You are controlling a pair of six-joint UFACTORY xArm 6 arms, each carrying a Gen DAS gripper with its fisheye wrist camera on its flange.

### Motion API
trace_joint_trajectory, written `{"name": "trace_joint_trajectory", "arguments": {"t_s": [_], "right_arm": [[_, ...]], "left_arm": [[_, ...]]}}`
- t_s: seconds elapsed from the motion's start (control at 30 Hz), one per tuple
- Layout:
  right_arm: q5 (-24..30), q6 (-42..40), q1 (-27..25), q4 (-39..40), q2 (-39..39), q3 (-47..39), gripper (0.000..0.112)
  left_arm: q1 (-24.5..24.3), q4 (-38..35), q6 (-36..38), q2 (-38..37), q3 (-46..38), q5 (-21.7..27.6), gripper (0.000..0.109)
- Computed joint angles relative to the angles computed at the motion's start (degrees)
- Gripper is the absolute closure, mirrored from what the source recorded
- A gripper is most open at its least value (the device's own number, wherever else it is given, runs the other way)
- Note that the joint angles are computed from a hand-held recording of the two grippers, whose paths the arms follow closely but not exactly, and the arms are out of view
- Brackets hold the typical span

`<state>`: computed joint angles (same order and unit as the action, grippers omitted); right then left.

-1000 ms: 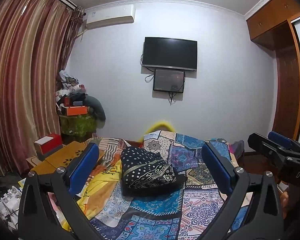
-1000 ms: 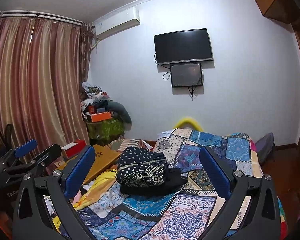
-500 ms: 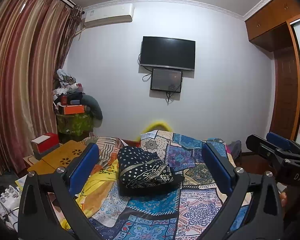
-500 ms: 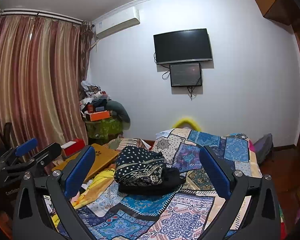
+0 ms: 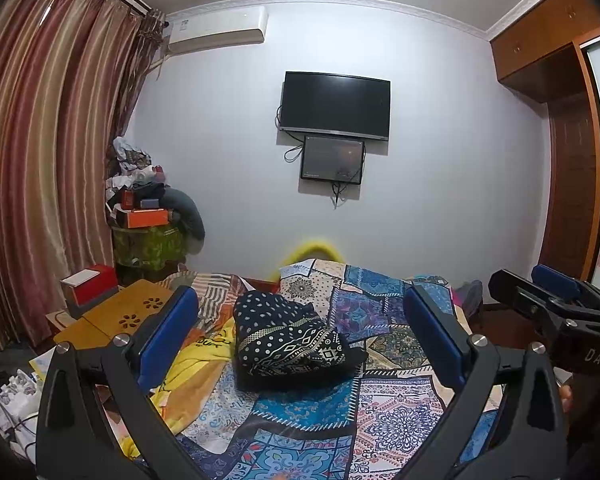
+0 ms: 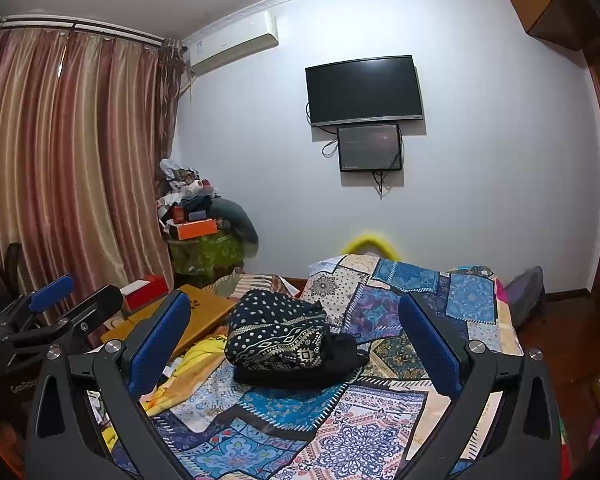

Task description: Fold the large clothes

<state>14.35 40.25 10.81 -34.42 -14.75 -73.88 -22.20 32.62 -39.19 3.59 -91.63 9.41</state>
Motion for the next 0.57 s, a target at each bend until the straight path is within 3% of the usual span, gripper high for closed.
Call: {"name": "trace_joint_trajectory", "arguments": {"t_s": [0.1, 0.23, 0.57], "right_arm": [[0.15, 0.15, 0.03, -0.28, 0.05, 0.02, 0.009], [0.52, -0.01, 0.05, -0.18, 0.21, -0.23, 0.009], [1.17, -0.89, 0.08, 1.02, 0.44, -0.29, 0.009]], "left_arm": [[0.04, 1.17, -1.33, 0.02, -0.16, 0.29, 0.006], [-0.22, -3.50, 2.75, 0.30, -0.12, -0.17, 0.006], [-0.59, -6.79, 5.66, 0.65, -0.01, 0.17, 0.006]]}}
